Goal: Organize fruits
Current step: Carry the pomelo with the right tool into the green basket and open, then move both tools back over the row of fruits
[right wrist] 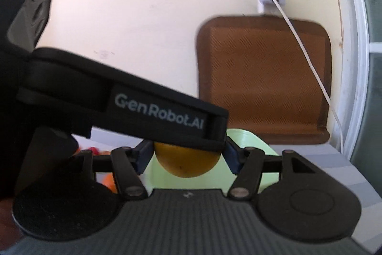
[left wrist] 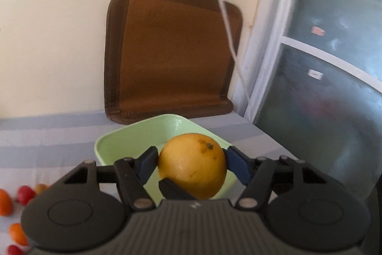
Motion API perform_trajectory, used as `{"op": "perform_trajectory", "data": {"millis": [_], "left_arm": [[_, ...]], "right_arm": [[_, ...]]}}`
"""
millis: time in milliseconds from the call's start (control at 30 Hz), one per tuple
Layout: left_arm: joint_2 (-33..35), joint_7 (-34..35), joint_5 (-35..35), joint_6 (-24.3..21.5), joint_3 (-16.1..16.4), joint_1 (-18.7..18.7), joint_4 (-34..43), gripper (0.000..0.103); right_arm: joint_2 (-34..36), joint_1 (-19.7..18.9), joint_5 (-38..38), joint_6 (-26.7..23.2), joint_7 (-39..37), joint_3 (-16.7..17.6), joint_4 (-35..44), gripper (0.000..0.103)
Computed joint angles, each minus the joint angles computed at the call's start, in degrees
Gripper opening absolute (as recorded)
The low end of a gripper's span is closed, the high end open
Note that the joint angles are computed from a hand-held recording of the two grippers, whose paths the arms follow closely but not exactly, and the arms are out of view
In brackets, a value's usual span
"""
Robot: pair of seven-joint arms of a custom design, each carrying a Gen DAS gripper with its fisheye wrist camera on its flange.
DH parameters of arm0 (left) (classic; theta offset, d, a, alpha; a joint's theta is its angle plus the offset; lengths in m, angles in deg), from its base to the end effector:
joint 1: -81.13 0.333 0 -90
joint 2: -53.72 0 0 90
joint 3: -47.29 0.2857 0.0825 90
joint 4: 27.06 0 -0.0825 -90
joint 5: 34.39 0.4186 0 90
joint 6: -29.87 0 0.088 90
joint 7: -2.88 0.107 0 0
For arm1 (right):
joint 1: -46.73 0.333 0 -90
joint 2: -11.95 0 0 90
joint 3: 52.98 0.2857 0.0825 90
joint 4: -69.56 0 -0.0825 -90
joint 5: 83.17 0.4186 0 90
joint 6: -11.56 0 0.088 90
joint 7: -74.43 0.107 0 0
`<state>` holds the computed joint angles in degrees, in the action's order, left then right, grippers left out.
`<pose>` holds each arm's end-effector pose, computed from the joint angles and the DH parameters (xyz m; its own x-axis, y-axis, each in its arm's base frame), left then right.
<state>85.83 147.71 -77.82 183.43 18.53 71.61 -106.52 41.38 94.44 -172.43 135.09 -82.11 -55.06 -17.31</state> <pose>0.6653 -0.3889 0.4597 -0.8261 -0.5181 0.2216 -0.4293 0.3239 -0.8431 0.5454 0.5055 0.3716 -0.2414 -0.9703 -0.0152 -0.2287 0.0721 -0.9708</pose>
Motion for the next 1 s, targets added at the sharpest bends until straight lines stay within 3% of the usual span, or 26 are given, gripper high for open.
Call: {"op": "perform_trajectory", "data": {"millis": [100,233,400,600,700,833,933,1000], "left_arm": [[4.71,-6.35,4.11,-2.89,2.34,-2.93,6.11,0.064],[8.02,-10.44,8.46,-4.73,3.15,-4.46,9.71,0.064],[8.74,-11.22,10.36,-4.33,2.25,-4.09,9.69,0.064],[4.95,-6.94,7.61,-0.77,-0.87,-1.18,3.81,0.068],[0.15,0.33,-0.21,1.26,-5.29,4.12,-2.78,0.068],[-8.71,17.43,-19.54,1.31,-11.84,14.97,-13.26,0.072],[-16.92,31.50,-35.97,-1.73,-13.48,22.73,-21.56,0.075],[-21.20,40.27,-45.84,-1.16,-12.36,25.19,-25.81,0.078]], "right_arm": [[0.37,-1.98,2.58,2.13,-1.37,-0.09,0.23,0.065],[1.96,-3.29,6.41,4.06,-3.33,-0.47,1.66,0.065],[4.52,-1.39,10.37,2.71,-7.84,-1.43,5.18,0.066],[2.89,1.25,7.73,1.21,-3.04,-2.76,2.33,0.068],[1.04,1.33,4.34,1.45,2.55,-2.65,-0.69,0.068],[-0.66,0.84,1.46,-0.92,9.48,-1.50,-3.18,0.068],[-1.19,1.55,0.10,-6.91,13.57,-0.64,-4.38,0.067],[-1.42,1.98,0.00,-10.65,15.76,0.13,-4.76,0.065]]}}
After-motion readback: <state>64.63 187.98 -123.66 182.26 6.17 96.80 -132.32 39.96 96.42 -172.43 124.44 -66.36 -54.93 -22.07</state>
